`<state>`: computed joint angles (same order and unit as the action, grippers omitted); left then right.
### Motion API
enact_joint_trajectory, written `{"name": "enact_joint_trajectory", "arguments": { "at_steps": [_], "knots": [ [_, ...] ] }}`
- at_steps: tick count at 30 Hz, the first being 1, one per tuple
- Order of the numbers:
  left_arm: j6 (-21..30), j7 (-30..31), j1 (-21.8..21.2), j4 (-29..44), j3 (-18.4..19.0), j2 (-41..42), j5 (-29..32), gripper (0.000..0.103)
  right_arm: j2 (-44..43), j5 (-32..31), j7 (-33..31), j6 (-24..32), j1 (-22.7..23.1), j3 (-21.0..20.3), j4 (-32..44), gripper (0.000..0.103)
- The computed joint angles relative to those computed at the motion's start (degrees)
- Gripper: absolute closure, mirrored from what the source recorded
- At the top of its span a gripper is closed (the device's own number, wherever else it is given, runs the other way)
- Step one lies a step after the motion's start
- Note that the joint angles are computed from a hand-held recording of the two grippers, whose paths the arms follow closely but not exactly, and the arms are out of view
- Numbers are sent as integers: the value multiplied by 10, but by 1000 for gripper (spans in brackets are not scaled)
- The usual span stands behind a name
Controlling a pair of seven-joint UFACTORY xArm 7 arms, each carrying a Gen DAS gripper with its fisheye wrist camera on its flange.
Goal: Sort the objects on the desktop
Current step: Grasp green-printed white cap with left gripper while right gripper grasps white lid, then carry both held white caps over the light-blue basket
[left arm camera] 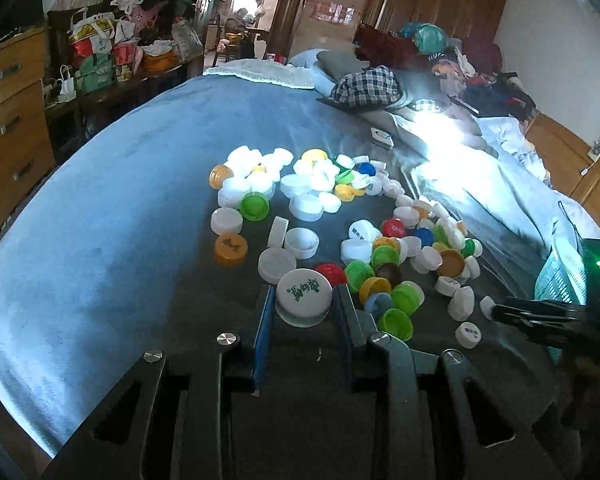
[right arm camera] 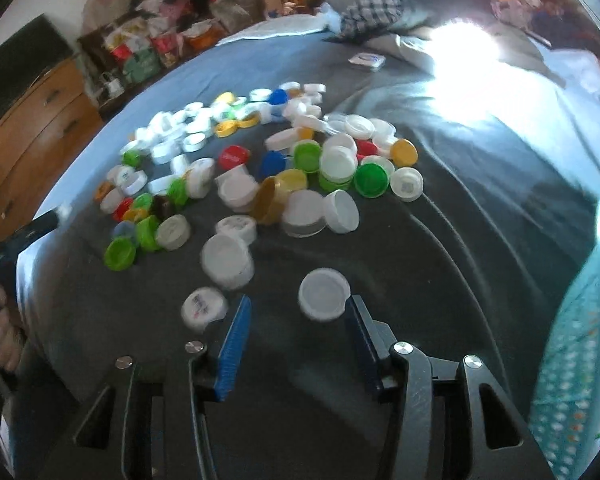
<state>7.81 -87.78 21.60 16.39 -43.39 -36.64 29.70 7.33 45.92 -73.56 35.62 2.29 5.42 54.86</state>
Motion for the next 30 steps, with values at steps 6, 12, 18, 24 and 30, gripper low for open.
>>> {"name": "enact_joint_trajectory", "arguments": {
  "at_steps": [6,12,18,24,30],
  "knots": [
    [7,-5,-2,20,-9,10,4,78,40,-35,54,-29,-2,12,13,65],
    [20,-6,-1,57,-20,25,23,78,-43,32,-23,-18,-12,7,-28,69],
    [47,-14,-10,104,-26,34,49,78,-129,66,-59,2,8,-41,-47,69],
    [66,-32,-2,171,-40,64,97,78,-184,76,-63,31,12,-89,-36,69],
    [108,-57,17,266,-79,137,167,78,-211,74,-67,49,5,-122,-23,69]
  ]
}}
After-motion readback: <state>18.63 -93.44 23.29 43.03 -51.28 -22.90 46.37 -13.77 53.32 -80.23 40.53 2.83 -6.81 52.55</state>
